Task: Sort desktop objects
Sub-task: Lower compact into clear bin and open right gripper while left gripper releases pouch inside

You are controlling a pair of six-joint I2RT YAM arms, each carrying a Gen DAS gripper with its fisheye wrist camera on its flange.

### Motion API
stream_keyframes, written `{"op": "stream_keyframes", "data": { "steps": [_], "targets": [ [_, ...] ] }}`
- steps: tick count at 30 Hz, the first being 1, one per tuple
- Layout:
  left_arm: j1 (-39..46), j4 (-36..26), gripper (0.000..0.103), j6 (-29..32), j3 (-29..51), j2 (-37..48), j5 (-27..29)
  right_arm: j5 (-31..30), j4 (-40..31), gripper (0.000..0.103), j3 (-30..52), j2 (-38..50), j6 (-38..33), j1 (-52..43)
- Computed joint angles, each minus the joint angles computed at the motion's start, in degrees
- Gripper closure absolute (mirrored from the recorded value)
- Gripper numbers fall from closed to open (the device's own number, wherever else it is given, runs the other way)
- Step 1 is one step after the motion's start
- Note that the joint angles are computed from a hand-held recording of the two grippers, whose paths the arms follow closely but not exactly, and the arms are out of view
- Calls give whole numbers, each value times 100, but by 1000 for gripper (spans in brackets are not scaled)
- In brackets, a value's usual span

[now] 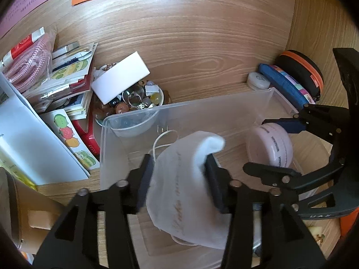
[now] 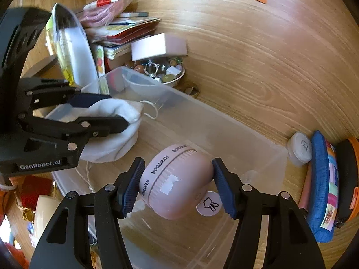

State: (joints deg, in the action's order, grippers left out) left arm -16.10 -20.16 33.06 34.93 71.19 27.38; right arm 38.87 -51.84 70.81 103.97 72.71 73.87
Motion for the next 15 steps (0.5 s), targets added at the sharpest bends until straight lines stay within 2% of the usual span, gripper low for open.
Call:
{"op": "stream_keyframes", "data": {
  "steps": [11, 15],
  "targets": [
    [16, -1, 41, 57, -33, 29, 57, -128, 366, 44, -291, -178, 2, -46],
    [158, -114, 30, 144, 47, 92, 217, -96, 309, 43, -236, -152, 2, -18]
  ]
}}
